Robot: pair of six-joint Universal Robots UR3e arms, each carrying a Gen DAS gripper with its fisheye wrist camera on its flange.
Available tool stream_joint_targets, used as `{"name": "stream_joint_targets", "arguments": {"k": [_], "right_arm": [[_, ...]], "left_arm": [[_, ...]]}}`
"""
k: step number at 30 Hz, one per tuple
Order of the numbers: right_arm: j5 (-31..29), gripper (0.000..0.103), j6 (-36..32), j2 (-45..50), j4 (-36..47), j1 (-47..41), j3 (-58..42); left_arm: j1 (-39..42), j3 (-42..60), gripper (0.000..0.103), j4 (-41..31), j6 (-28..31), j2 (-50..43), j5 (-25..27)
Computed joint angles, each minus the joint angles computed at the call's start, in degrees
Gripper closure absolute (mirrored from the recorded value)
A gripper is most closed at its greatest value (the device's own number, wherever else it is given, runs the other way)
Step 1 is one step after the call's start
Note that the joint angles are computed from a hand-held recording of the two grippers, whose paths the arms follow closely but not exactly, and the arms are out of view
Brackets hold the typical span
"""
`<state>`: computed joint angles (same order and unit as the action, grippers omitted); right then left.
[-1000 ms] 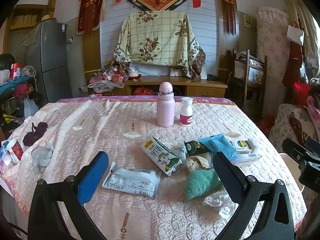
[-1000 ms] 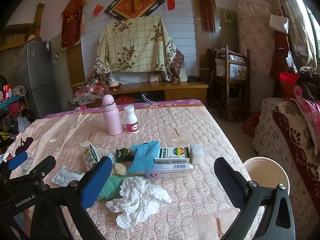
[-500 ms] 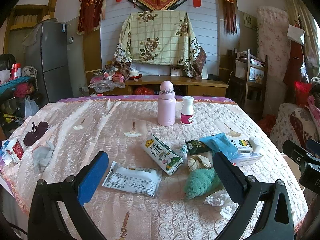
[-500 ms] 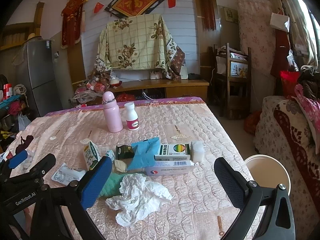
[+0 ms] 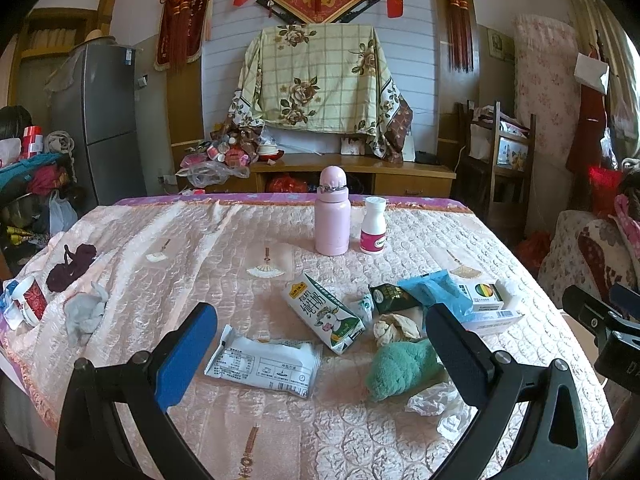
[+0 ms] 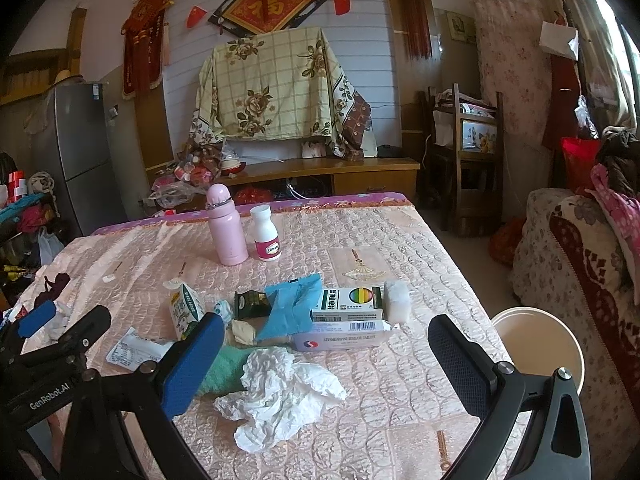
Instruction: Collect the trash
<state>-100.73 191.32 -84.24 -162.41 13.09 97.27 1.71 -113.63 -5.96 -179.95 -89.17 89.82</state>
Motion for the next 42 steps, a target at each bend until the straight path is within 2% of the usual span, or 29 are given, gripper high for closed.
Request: {"name": "stream_joint_targets", "arguments": {"k": [16, 26, 32, 37, 42], "right_arm": [[0.6, 0.0, -0.4, 0.9, 1.3, 0.0, -1.1], [1.1, 0.0, -0.3, 1.4, 2.7, -0.8, -1.1], [4.2, 0.0, -0.8, 2.0, 5.0, -2.0, 0.1], [8.8, 0.0, -1.8, 3.4, 8.7, -3.3, 0.9], [11.6, 0.0, -2.5, 4.9, 8.6, -3.5, 2.6]], "left_arm": [[2.8, -0.7, 0.0, -1.8, 0.5, 1.3, -2.8], [8.5, -4.9, 0.0, -1.7, 5.2, 3.1, -5.6], [13.8, -8.3, 0.0, -3.5, 9.1, 4.9, -9.9], [16.8, -10.9, 0.0, -3.8, 12.6, 5.5, -11.0], [19.3, -11.8, 0.0, -6.1, 15.8, 5.1, -12.5]]}}
